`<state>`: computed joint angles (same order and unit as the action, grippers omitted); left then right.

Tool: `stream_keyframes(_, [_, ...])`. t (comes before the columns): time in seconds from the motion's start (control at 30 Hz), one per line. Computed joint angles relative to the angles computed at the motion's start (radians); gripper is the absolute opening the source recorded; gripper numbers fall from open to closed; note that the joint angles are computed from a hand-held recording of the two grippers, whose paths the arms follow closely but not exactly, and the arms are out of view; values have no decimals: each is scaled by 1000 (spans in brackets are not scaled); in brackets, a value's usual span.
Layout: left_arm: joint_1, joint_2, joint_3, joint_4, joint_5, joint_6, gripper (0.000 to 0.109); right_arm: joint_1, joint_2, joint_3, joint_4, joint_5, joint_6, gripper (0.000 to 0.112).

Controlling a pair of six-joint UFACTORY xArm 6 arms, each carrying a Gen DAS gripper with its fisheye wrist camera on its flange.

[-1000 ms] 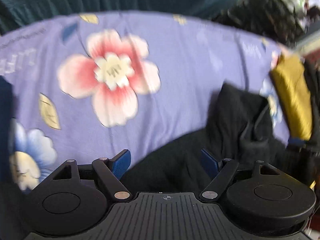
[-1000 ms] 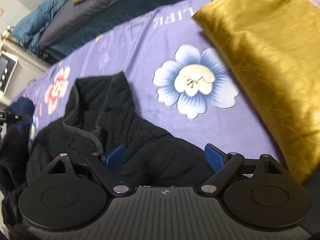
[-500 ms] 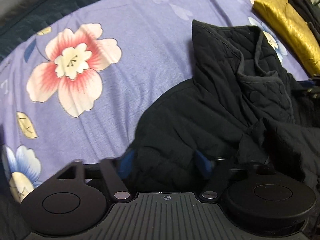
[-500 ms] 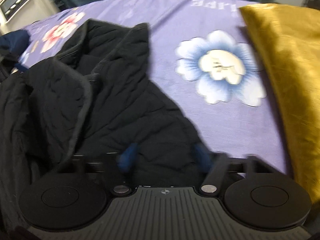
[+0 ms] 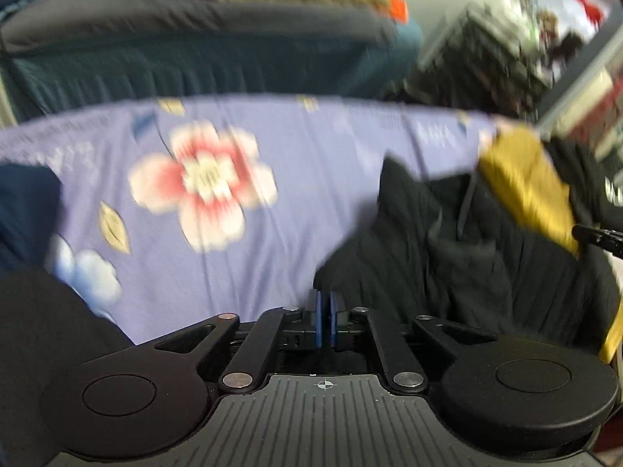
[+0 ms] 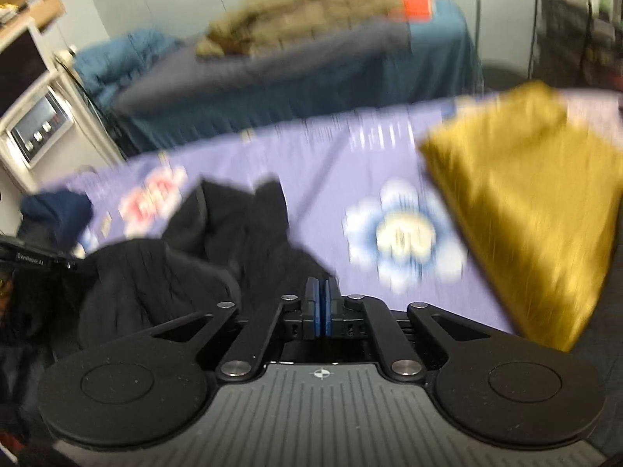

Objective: Fold large clothes

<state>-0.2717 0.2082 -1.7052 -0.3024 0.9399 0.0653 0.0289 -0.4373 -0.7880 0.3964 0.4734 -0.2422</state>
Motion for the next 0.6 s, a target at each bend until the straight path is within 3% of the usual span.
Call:
stream_keyframes(0.1, [20, 34, -76, 34, -75, -75, 24, 12, 79, -107, 46, -96, -84, 2])
stream_keyframes(0.13, [29, 76, -151, 62, -50, -114, 25, 11, 123, -163, 55, -104, -91, 2])
stream_keyframes(0.2, [45, 193, -342, 56, 94, -104, 27, -14, 240, -327, 120, -2, -102, 7])
stream_keyframes(0.23, [46, 236, -404, 56, 146, -79, 31, -29, 291, -394, 166, 50, -106, 31])
stream_keyframes(0.27, [45, 269, -448, 56, 194, -50, 37, -40, 329, -434, 207, 75, -112, 77])
stream_keyframes(0.3, [41, 303, -490, 54, 247, -24, 73, -46, 351, -449, 222, 84, -115, 94])
stream_keyframes(0.33, [39, 350, -554, 57, 319, -8, 103, -52, 366, -452, 225, 97, -115, 101])
stream_keyframes(0.37, [30, 374, -577, 82, 361, -7, 103, -57, 374, -443, 208, 103, -107, 95])
stream_keyframes(0.47, [5, 404, -565, 121, 404, 8, 103, -85, 395, -415, 86, 219, -53, 95])
stream_keyframes(0.6, [-2, 487, -640, 92, 550, -5, 103, -129, 389, -304, 6, 324, -14, 94])
